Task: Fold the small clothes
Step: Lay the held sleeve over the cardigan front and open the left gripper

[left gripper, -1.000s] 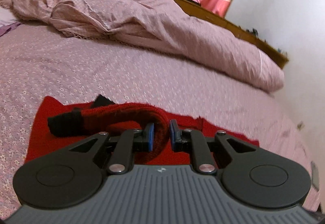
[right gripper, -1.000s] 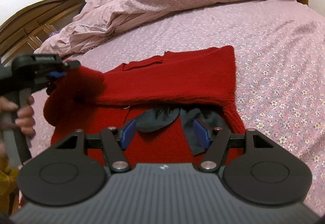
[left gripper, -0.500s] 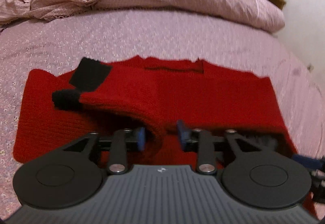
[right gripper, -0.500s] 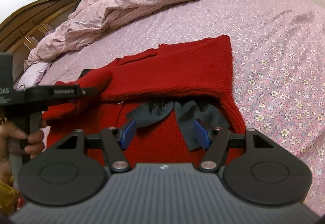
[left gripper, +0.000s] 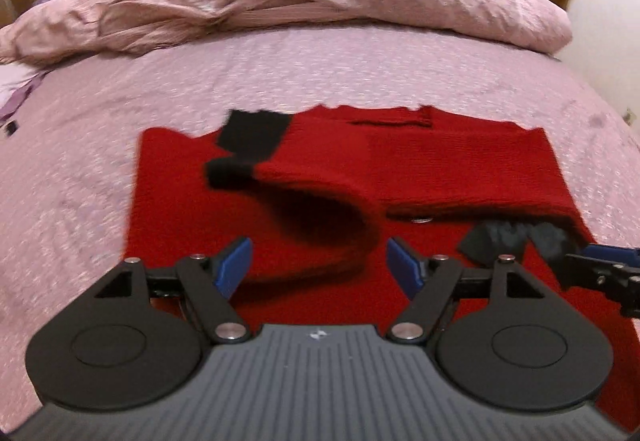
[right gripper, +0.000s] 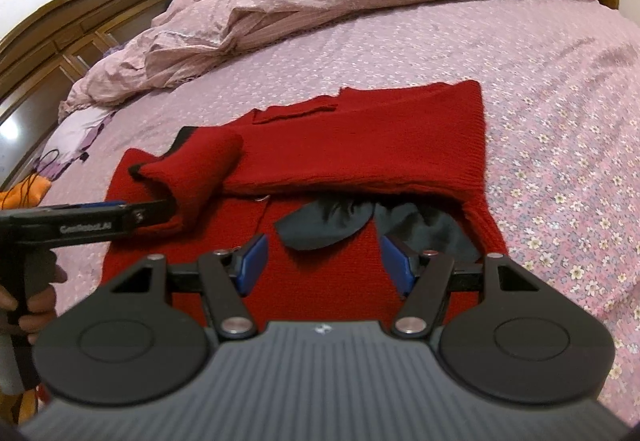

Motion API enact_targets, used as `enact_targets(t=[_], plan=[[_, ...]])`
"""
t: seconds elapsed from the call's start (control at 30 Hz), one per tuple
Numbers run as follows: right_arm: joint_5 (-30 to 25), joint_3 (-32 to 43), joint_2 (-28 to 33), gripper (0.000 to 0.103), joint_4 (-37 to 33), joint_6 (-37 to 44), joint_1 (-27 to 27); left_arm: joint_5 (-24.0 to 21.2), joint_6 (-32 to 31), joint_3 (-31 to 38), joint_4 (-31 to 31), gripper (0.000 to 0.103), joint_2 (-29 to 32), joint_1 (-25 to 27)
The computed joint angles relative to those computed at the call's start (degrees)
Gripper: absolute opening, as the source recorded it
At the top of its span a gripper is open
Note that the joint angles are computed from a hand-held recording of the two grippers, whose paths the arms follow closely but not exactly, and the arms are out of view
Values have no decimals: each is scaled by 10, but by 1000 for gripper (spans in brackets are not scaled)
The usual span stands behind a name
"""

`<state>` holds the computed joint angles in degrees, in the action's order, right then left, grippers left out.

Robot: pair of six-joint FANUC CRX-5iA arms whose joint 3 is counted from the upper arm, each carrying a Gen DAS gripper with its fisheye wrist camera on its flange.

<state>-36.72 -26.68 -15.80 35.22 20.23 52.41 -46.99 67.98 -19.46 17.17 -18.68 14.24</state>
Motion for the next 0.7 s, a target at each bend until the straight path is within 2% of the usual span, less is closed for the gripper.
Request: enact_targets(t=[0.17,0.3,0.43,0.7], plan=[[5,14,15,65,3,11,6,-10,11,-9,-17,79,-20,46],[15,47,42,65,-28,67,9,-22,37,-11,-31,79,-20,82],[19,93,83,65,-51,121,11,-31,63,-4,-52,79,-9,95],[15,214,179,65,-119,267,15,-34,82,14,-82,79,16,85]])
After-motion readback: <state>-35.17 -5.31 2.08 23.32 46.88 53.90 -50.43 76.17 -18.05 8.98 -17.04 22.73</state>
